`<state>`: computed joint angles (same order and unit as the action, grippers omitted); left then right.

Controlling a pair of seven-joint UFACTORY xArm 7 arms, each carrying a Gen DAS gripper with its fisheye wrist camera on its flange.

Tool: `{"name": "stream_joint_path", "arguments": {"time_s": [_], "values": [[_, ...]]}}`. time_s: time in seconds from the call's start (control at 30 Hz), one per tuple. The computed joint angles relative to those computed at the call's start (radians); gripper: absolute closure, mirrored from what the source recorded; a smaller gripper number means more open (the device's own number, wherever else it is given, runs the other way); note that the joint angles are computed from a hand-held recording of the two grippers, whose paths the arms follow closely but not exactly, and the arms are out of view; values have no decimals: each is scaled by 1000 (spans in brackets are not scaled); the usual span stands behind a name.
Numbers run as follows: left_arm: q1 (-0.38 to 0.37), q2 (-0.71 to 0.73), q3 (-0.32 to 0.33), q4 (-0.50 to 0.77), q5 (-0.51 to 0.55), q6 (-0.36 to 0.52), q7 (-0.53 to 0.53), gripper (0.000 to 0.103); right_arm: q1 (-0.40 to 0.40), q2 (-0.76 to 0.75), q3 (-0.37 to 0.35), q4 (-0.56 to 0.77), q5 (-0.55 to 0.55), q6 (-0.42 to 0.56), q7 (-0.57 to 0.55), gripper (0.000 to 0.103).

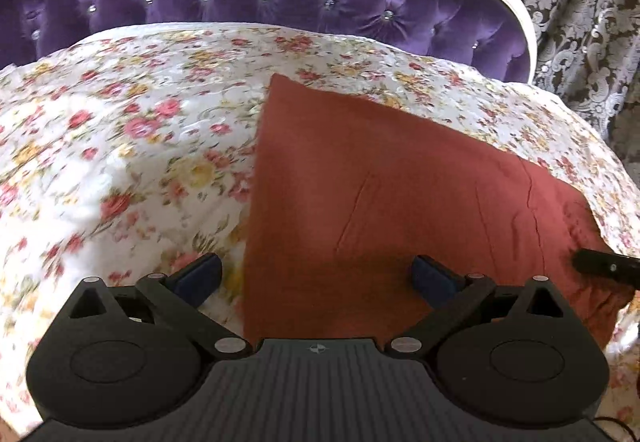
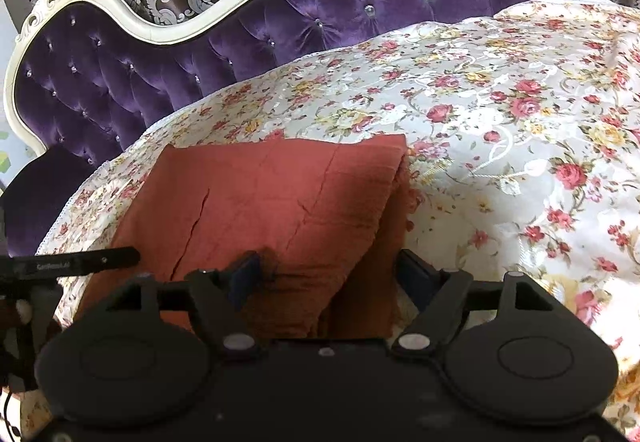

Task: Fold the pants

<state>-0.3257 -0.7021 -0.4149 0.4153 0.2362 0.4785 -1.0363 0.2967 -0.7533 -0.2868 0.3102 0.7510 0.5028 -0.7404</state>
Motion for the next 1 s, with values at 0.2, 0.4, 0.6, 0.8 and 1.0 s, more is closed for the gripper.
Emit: {"name": "stream_joint_path", "arguments": {"time_s": [0.2, 0.4, 0.6, 0.8, 1.0], "values": [[19, 70, -1, 32, 27, -49, 27, 1, 61, 29, -47, 11, 79, -30, -85, 21], [25, 63, -5, 35, 23, -40, 6, 14, 24, 25, -26, 13, 103, -12, -88, 50], [63, 10, -62, 36, 47, 3, -101, 70, -3, -15, 70, -3, 59, -46, -46, 68], [67, -26, -102, 48, 86, 39, -158, 80, 27, -81, 59, -26, -24, -77, 17, 73], [73, -71, -123, 75, 135, 77, -190, 92, 77, -126, 32, -9, -91, -92, 31, 76]]}}
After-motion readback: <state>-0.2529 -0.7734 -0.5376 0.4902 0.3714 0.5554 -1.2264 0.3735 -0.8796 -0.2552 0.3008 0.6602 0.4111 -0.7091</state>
